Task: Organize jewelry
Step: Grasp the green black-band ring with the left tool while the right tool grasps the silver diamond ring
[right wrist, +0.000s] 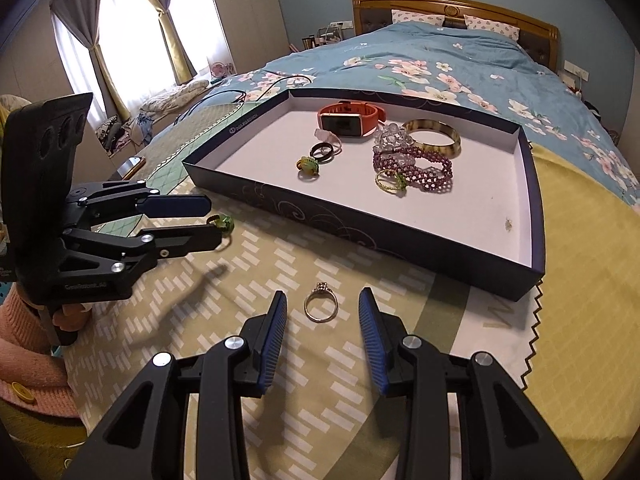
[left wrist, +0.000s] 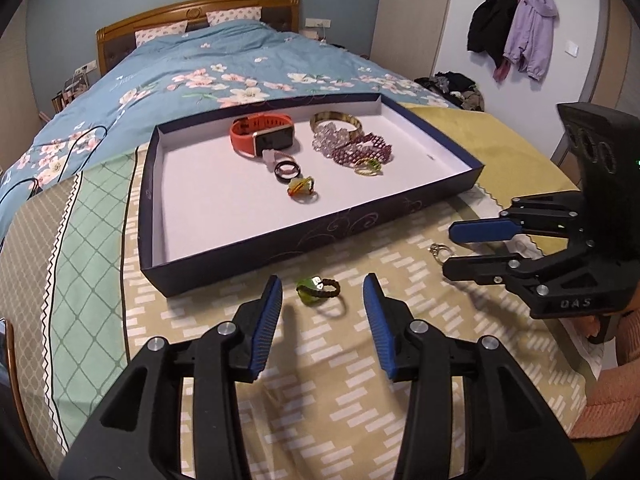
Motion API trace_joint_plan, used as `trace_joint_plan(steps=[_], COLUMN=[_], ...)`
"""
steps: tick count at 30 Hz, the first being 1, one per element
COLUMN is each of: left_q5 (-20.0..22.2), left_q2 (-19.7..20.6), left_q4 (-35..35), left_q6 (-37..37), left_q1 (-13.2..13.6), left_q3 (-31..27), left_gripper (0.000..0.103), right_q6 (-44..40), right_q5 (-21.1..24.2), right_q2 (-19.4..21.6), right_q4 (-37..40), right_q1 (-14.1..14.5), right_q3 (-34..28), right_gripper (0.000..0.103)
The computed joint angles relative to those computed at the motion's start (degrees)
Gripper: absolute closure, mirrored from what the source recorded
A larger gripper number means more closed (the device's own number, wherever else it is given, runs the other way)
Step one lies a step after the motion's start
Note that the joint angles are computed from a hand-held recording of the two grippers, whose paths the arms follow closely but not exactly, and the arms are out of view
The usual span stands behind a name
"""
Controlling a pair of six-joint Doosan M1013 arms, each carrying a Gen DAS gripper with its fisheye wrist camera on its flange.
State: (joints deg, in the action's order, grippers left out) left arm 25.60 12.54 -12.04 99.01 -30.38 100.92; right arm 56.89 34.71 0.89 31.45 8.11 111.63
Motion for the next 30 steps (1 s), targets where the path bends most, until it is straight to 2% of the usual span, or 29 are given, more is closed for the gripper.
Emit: trace_joint_plan(steps=[5, 7, 11, 13, 16, 23, 30], left_q5=[1.83, 2.49, 3.07, 3.09, 3.07, 2.78, 2.28], left_q2=[0.92, 1.22, 1.43, 1.49, 1.51, 1.39, 0.86], left_q4=[0.77, 0.25, 1.42, 2.04, 2.04, 1.63, 0.13], left_q6=[-0.99, -0.62, -1.64, -2.34, -2.51, -2.40, -1.57], left_q1=[0.00, 0.03, -0.18, -0.24, -0.23, -0.28, -0.28], left_q3=[-1.05, -1.36, -1.63, -1.67, -1.65, -1.44, -0.76], left_gripper=[0.062, 0.067, 0.067, 0.072, 0.079, 0.080, 0.080], right_q6=[0.02, 0.40, 1.80, 2.45, 3.77, 3.65, 3.62], right_q5=[-0.24, -0.33, -0.97, -1.30, -1.76, -2.11, -2.02], right_q2=[0.18, 0.24, 0.18, 0.14, 0.04, 0.03, -0.06], right_q4=[-1.16, -1.73, -3.81, -4.76, -6.50, -7.88, -7.41], right_q1=[0.72, 0.92, 1.49, 1.73, 2.06, 2.42, 2.39], right_q3=[-0.20, -0.29, -0.30, -0.26, -0.21, -0.19, -0.13], right_gripper=[0.065, 0.065, 0.065, 0.066, 0.071, 0.085, 0.087])
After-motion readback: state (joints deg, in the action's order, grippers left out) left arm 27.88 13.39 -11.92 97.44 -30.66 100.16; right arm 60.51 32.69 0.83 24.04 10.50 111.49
